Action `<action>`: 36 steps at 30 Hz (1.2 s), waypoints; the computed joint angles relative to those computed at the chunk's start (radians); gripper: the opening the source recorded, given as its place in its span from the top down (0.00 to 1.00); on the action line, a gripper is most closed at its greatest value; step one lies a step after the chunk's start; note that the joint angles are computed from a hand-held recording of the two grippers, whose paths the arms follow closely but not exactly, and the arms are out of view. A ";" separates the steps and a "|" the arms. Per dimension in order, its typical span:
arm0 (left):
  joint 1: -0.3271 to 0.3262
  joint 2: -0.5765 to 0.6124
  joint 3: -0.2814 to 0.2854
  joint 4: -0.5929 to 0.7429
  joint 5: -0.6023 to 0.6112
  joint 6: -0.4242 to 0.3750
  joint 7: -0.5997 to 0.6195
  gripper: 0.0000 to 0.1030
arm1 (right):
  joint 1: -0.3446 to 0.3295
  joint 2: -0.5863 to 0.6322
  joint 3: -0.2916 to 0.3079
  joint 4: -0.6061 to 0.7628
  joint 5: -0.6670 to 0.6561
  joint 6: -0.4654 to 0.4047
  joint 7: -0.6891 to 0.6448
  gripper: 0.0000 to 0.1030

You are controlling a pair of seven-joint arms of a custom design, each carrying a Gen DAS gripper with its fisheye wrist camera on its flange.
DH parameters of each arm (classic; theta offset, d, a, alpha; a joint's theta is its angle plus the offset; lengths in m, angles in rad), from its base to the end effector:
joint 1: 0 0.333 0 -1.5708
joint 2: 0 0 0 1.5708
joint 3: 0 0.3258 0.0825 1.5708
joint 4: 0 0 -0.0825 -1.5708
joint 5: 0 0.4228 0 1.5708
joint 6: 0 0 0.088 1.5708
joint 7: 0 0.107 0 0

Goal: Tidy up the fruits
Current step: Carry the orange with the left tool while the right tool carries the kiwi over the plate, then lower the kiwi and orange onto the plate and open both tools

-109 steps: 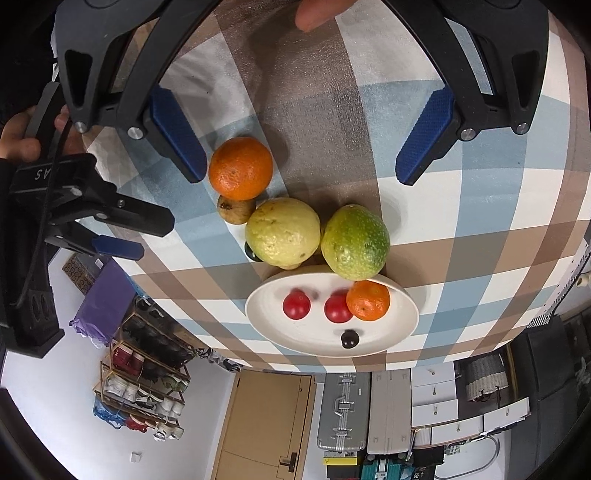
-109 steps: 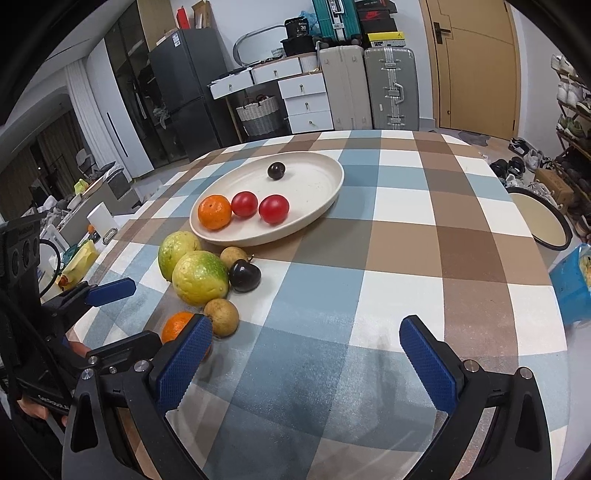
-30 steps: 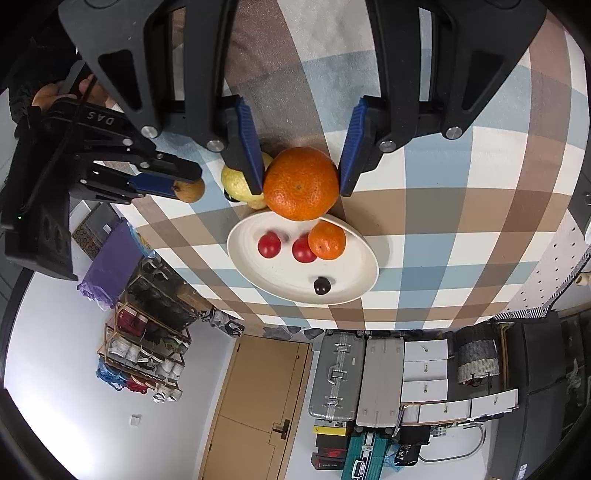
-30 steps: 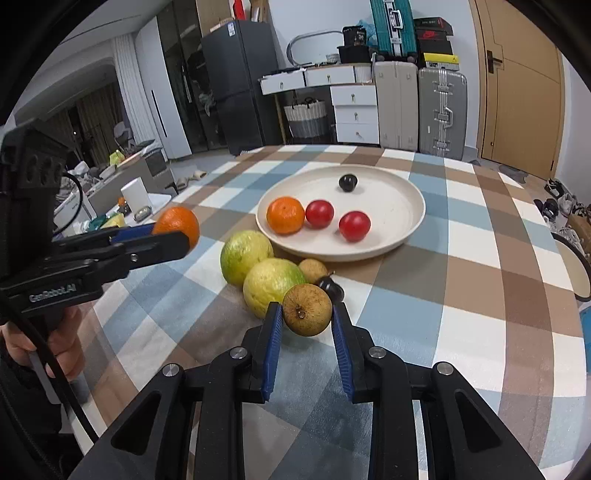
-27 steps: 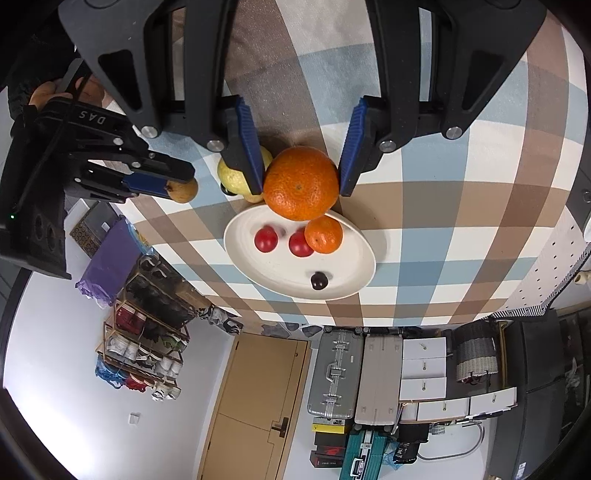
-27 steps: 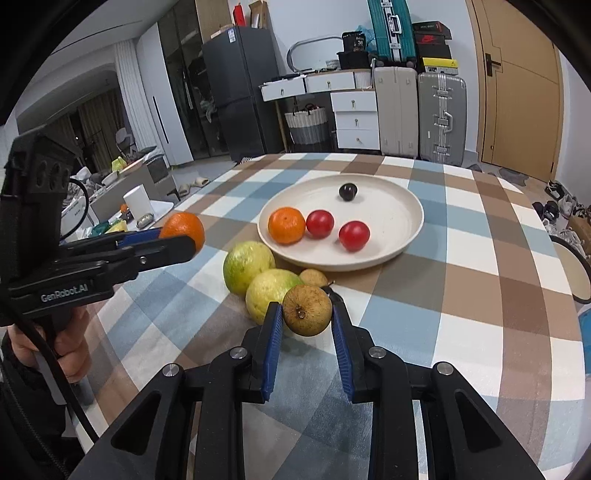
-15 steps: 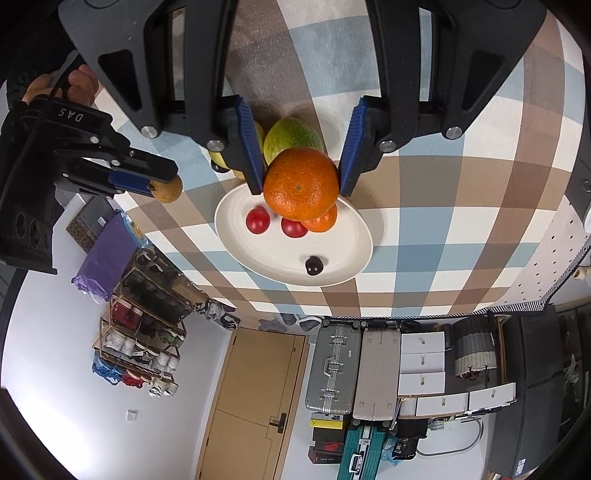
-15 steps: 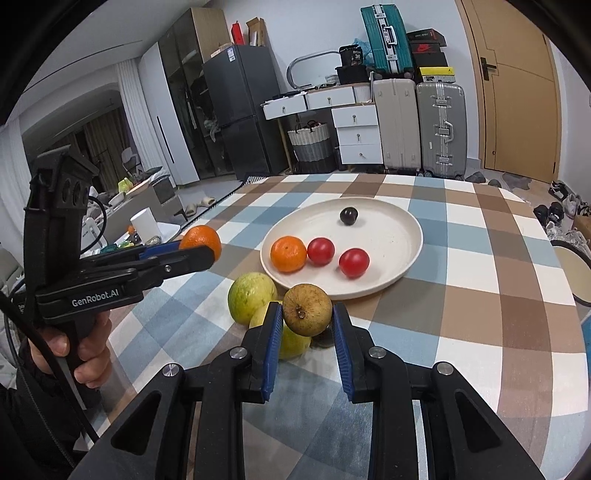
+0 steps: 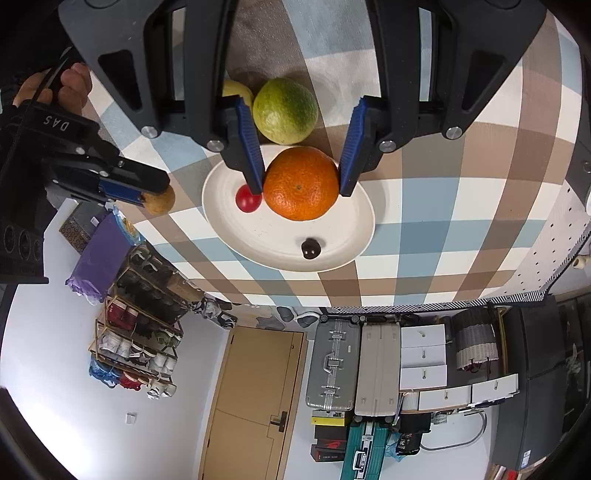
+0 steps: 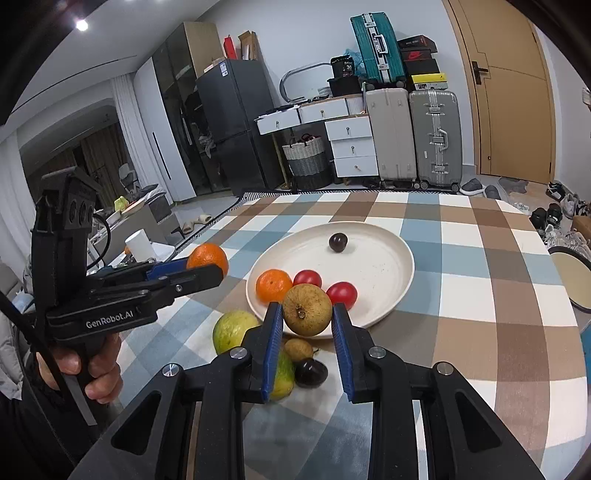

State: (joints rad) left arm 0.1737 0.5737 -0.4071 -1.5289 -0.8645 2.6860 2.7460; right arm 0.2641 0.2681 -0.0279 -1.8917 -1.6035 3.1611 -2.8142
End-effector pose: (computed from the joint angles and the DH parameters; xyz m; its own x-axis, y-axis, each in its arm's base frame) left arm 0.7720 -0.0973 0.3910 -0.6159 -0.7700 0.1667 -0.5502 0.2689 -0.7906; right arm 0.6097 0.2405 0.3975 0.0834 -0.9660 -0.2447 -0.5886 0.1504 -0.7943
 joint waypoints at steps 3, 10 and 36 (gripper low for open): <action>-0.015 0.021 0.004 0.028 0.020 0.010 -0.014 0.63 | -0.007 0.010 -0.001 0.017 -0.017 0.003 0.017 0.73; -0.033 0.080 -0.006 0.103 0.083 0.023 -0.046 0.63 | -0.034 0.037 0.011 0.061 -0.057 0.012 0.061 0.73; -0.096 0.261 -0.015 0.294 0.346 0.006 -0.197 0.63 | -0.070 0.138 0.021 0.056 0.504 -0.010 -0.476 0.73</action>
